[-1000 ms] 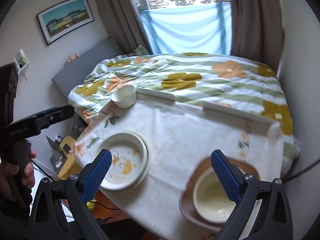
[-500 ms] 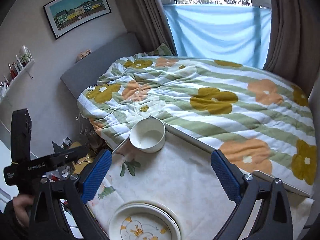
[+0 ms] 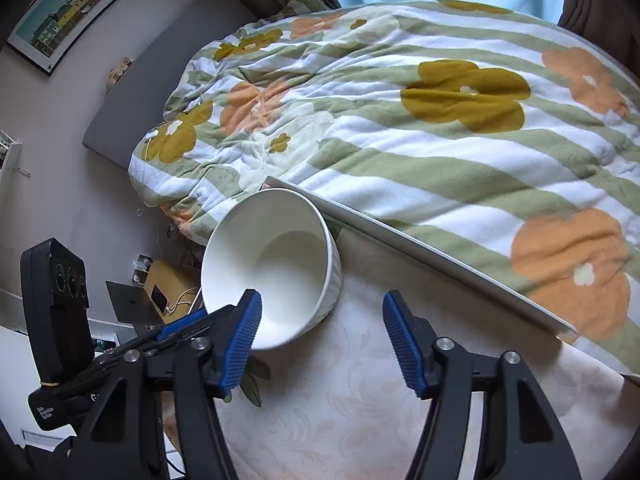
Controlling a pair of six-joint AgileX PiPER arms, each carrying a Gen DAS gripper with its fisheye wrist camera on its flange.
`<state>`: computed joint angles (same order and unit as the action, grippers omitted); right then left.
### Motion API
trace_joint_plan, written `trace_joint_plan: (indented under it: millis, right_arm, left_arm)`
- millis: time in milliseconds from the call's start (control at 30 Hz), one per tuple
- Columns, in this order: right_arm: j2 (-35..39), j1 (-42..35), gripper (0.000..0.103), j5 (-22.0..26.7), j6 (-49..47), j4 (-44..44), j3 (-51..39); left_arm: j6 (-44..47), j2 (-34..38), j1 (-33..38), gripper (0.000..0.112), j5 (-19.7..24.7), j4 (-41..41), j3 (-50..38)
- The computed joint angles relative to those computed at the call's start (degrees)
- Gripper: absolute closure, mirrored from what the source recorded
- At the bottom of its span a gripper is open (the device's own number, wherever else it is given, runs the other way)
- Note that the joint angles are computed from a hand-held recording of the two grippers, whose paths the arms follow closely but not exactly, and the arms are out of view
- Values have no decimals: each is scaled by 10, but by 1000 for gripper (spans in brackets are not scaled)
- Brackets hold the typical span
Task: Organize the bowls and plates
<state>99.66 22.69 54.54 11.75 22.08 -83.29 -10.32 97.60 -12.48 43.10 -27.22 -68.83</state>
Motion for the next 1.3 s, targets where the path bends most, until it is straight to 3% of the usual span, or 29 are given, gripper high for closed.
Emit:
trace_joint_plan:
  millis: [67, 167, 333, 700, 1000, 1133, 1300]
  right_arm:
    - [18, -3, 59, 0, -7, 12, -9]
    - [41, -5, 70, -5, -14, 18, -20]
    - [53, 0, 88, -18, 7, 3, -22]
    - [-2, 11, 88, -58, 31, -6, 17]
    - [-182, 51, 88, -38, 125, -91, 89]
    - [-297, 72, 88, 0, 192, -135, 135]
    - [-444, 131, 88, 95, 314, -224, 173]
  left_arm:
    - [5, 11, 6, 61, -5, -4, -4]
    - [11, 16, 7, 89, -10, 3, -9]
    - [-16, 19, -10, 89, -13, 45, -20]
    - [-55, -35, -44, 89, -6, 114, -16]
    - [-202, -160, -156, 89, 50, 247, -24]
    - [-335, -203, -282, 89, 101, 351, -46]
    - [-479, -202, -465, 89, 174, 455, -97]
